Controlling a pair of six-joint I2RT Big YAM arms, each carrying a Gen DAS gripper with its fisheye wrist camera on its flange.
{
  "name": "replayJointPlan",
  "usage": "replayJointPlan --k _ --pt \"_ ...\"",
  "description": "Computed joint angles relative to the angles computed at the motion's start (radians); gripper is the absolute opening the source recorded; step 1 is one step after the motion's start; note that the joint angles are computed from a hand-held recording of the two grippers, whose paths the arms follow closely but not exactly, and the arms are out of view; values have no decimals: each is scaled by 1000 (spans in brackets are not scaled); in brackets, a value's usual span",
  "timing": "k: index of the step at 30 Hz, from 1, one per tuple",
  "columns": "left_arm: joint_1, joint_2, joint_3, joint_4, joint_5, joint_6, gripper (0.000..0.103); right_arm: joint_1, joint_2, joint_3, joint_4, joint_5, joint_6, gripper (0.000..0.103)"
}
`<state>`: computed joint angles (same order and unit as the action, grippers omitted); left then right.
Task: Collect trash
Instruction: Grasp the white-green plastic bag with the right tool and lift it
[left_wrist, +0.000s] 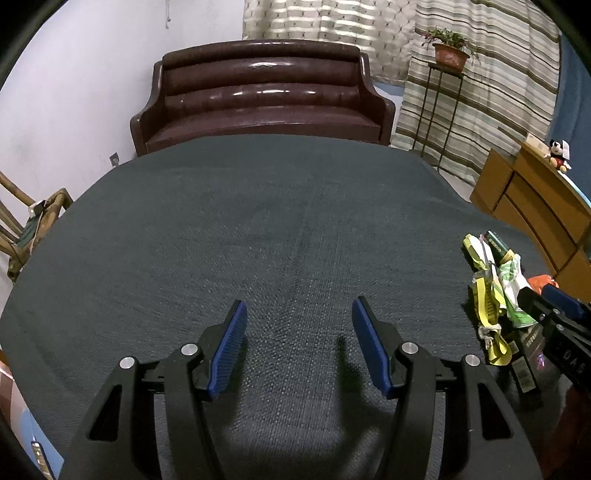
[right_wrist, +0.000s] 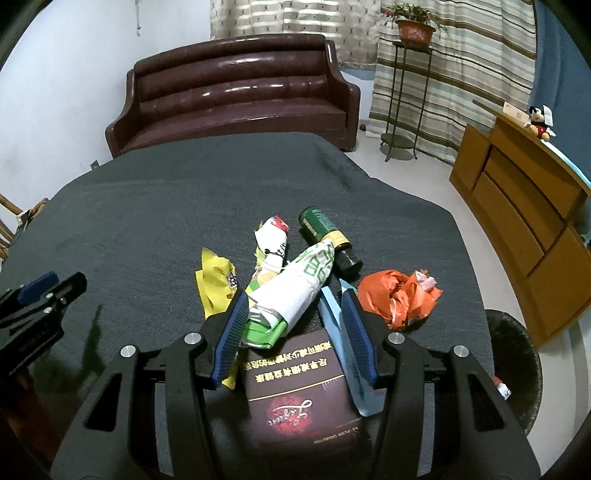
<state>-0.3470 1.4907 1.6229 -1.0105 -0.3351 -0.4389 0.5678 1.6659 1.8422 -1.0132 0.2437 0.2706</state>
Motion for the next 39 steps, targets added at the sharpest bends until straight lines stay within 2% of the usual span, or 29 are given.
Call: replayJointPlan --k 9,11,12,13,25,36,39 --pt "20 1 -9 9 31 1 58 1 57 69 -47 21 -6 52" --pt "20 1 -10 8 34 1 58 2 65 78 -59 23 -4 47" --pt "21 4 -8 8 37 2 58 3 67 79 -60 25 -4 38" --pt "23 4 -9 8 41 1 58 3 74 90 -66 29 -5 34" --pt "3 23 16 3 65 6 58 8 1 2 23 68 -34 31" --pt "-67 67 71 -4 87 14 58 -43 -126 -128 83 77 -17 31" --pt "-82 81 90 -10 91 18 58 -62 -160 -166 96 84 -21 26"
